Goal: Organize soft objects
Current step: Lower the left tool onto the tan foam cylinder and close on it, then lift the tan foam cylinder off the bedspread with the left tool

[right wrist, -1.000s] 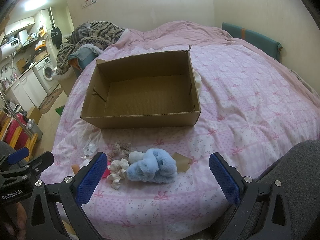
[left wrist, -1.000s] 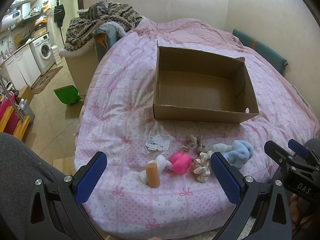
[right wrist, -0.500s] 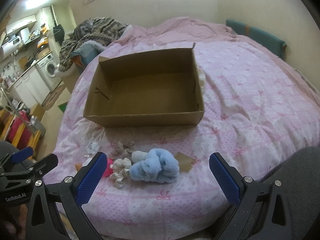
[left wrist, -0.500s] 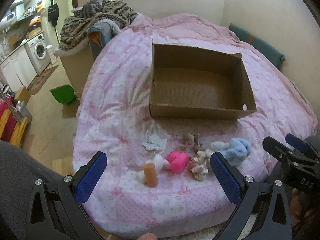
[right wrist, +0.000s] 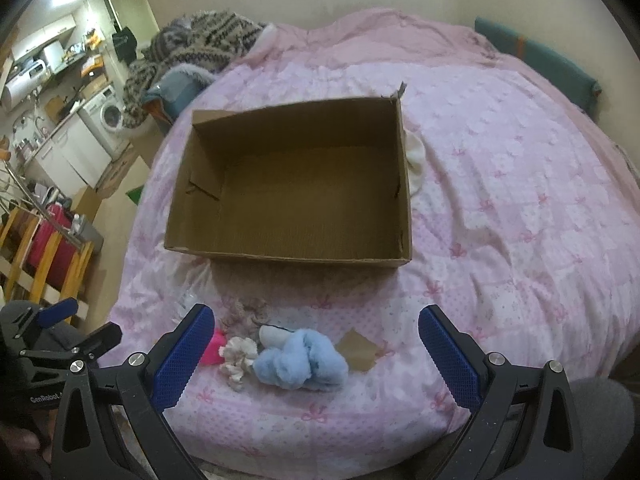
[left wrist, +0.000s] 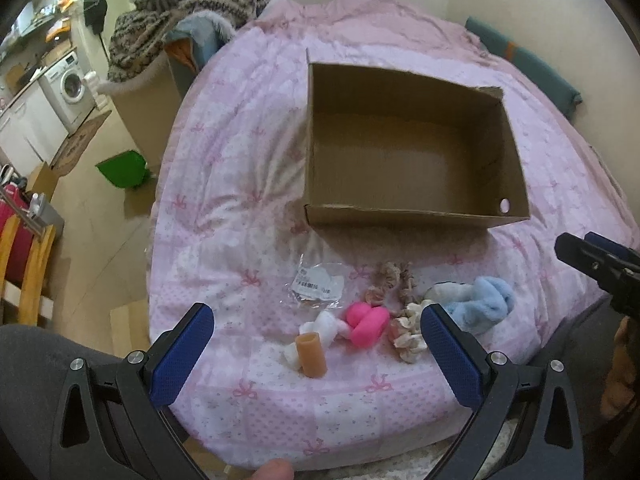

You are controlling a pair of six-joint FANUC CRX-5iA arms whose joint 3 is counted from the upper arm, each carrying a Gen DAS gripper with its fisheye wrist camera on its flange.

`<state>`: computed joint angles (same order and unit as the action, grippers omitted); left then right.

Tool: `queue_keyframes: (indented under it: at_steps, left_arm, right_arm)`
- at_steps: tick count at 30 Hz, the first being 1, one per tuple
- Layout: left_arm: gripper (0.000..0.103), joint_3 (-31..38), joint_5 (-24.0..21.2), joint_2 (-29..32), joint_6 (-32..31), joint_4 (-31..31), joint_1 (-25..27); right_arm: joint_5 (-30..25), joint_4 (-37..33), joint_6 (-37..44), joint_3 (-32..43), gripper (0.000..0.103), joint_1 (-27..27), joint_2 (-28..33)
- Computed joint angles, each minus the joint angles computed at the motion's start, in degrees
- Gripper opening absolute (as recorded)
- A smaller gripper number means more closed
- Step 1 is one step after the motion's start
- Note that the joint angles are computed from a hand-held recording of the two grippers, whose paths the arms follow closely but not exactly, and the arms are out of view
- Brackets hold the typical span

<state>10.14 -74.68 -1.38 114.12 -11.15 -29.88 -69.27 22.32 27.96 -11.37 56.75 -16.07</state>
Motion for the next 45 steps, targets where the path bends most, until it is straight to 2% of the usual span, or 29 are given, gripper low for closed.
queue_keyframes:
  at_steps: [8, 13, 16, 19, 22, 27, 29, 31, 33, 37, 41, 45]
  left_arm:
    - [0.103, 0.88, -4.75, 4.19, -0.04, 6.7, 6.26]
    - [0.103, -0.99, -5.13, 5.14, 1.19, 9.83, 9.98]
    - [0.1, -2.58, -4.53, 5.36, 0.68, 11.8, 11.55]
    - [0.086, -3.48, -4.98, 6.43, -0.19, 13.11, 12.0]
    - [0.081, -4.64, -5.09, 7.31, -1.61, 15.52, 12.09]
    - [0.078, -5.49, -5.35, 7.93, -4.68, 16.52, 10.3]
    - [0.072, -5.75, -6.18, 9.03, -5.98, 17.54, 9.92]
    - [0.055, -6.2, -6.46, 9.88, -6.09, 18.31, 9.96]
    - [0.046, -6.59, -6.7, 10.88, -6.26, 19.15, 10.15]
    - [0.014, -7.13, -6.8, 11.51, -6.32, 20.02, 10.83]
    - [0.01, -10.67, -5.13, 9.16, -9.34, 24.35, 12.76]
    - [0.008, -10.61, -4.89, 6.6, -10.39, 23.67, 13.09]
  right_arm:
    - [-3.46, -13.93, 11.1, 7.28, 0.103, -8.91, 5.42]
    - [-3.67, -22.15, 12.08, 8.26, 0.103, -14.41, 6.99]
    - [-2.28, -23.66, 11.56, 6.67, 0.103, -15.94, 6.59]
    - [-1.83, -25.09, 10.46, 5.53, 0.103, -17.25, 6.45]
    - [-0.62, -26.13, 8.84, 4.88, 0.103, -18.31, 5.85]
    - [-0.24, -25.12, 8.17, 4.56, 0.103, -18.4, 5.9]
    - [-0.23, -25.23, 8.13, 4.54, 0.103, -18.62, 6.04]
    - [-0.31, -25.54, 7.96, 4.53, 0.103, -18.7, 6.19]
    - [-0.36, -25.79, 8.19, 4.81, 0.103, -18.8, 6.64]
    - [-0.57, -25.2, 8.57, 4.72, 0.103, -18.29, 6.86]
    - [-0.7, -25.06, 8.3, 4.6, 0.103, -18.13, 6.6]
    - [0.17, -27.43, 8.22, 4.23, 0.103, -19.55, 5.87]
